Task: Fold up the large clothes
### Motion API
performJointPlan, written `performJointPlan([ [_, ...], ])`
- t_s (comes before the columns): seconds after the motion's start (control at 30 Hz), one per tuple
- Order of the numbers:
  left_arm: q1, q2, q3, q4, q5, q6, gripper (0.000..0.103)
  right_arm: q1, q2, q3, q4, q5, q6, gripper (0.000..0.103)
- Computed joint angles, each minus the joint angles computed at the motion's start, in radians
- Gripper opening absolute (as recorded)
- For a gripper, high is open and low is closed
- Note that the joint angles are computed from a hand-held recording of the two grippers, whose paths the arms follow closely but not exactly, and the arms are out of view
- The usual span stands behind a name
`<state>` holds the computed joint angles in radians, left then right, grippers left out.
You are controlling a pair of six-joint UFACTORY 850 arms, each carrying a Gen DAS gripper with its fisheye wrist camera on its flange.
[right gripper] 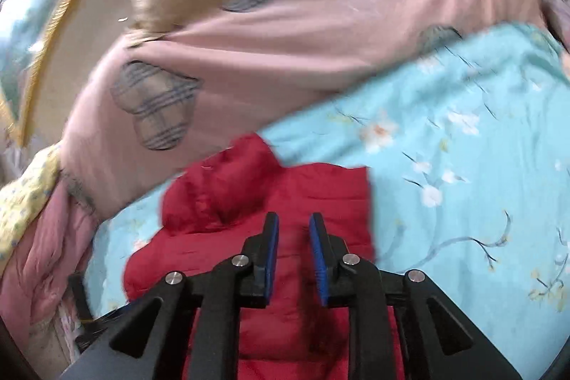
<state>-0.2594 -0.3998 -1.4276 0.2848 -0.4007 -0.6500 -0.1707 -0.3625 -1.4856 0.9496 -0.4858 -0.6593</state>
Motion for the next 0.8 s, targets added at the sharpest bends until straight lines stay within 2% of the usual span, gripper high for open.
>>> performJointPlan([
  [0.03, -0.003, -0.006, -0.007, 0.019, -0.007, -0.017, 0.073, 0.014, -0.003, -0.007, -0.008, -0.023, -0.023, 0.03],
  [0.17, -0.02, -0.026, -0.028, 0.089, -0.037, -0.085, 0.073, 0.083, -0.04, -0.028, -0.106, -0.087, -0.038, 0.03],
  [0.27, -0.024, -0.036, -0.04, 0.094, -0.048, -0.086, 0.074, 0.149, -0.061, -0.019, -0.329, -0.035, 0.069, 0.028],
  [0.37, -0.019, -0.041, -0.045, 0.072, -0.044, -0.057, 0.074, 0.168, -0.106, -0.035, -0.554, -0.014, 0.249, 0.027],
  [0.43, -0.017, -0.032, -0.04, 0.056, -0.051, -0.032, 0.074, 0.144, -0.145, -0.058, -0.522, -0.052, 0.234, 0.022],
  [0.5, -0.017, -0.018, -0.038, 0.015, -0.055, 0.011, 0.074, 0.121, -0.156, -0.05, -0.434, -0.055, 0.16, 0.013],
  [0.53, -0.01, -0.01, -0.034, 0.001, -0.048, 0.03, 0.074, 0.117, -0.161, -0.053, -0.43, -0.058, 0.171, 0.007],
  [0.63, 0.008, 0.052, 0.028, 0.034, -0.012, -0.002, 0.074, 0.082, -0.179, -0.067, -0.32, -0.105, 0.152, 0.0],
  [0.7, 0.017, 0.065, 0.046, 0.034, -0.017, -0.012, 0.074, 0.065, -0.186, -0.068, -0.254, -0.127, 0.117, 0.0],
  [0.8, 0.038, 0.021, 0.025, -0.103, -0.051, 0.12, 0.075, 0.059, -0.182, -0.062, -0.224, -0.132, 0.101, 0.0],
])
